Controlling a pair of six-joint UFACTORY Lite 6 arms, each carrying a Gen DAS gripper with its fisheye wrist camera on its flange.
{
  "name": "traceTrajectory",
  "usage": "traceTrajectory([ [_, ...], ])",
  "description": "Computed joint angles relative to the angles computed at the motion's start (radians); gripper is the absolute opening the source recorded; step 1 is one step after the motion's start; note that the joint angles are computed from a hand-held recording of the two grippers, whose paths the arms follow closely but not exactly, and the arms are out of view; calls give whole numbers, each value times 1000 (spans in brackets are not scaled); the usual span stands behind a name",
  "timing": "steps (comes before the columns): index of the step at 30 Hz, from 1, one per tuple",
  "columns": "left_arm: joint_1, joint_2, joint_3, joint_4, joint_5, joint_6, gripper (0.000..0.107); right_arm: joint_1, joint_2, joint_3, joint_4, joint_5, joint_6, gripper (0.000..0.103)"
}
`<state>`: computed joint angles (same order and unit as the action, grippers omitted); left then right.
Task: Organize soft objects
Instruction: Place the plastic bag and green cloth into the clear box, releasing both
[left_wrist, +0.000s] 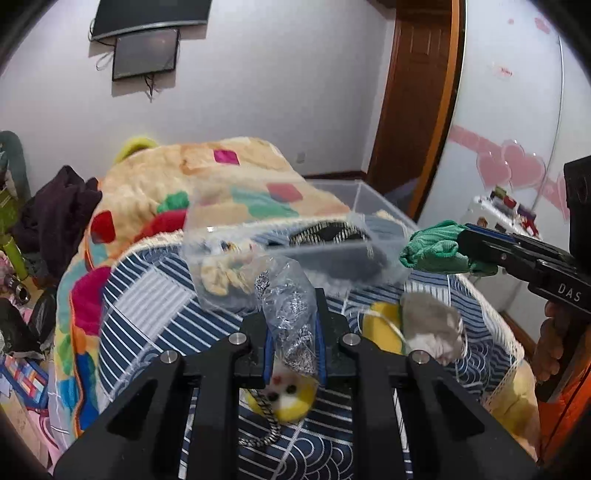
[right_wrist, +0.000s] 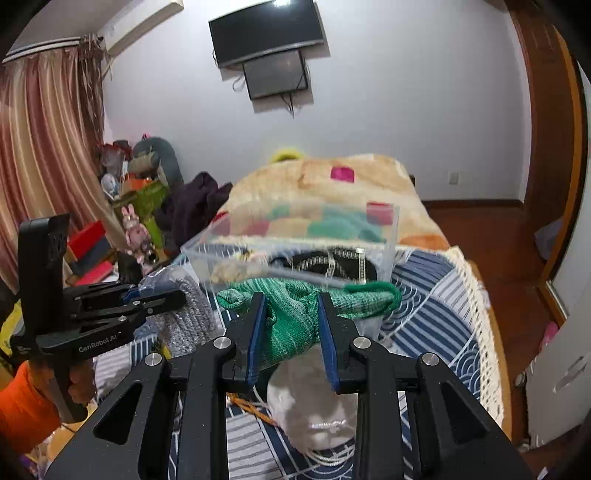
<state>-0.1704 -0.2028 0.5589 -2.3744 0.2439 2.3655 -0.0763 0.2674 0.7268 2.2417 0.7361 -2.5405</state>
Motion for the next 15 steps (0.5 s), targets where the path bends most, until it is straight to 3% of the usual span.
traceTrajectory([
  [3,1,-41,19,-80,-28,76,17,7,-25,14,13,-4,3,25],
  [7,21,-40,79,-49,-40,33,17,38,-20,74,37,-37,7,25],
  [15,29,99,227,-502,-59,497,17,113,29,215,58,-111,-3,25],
])
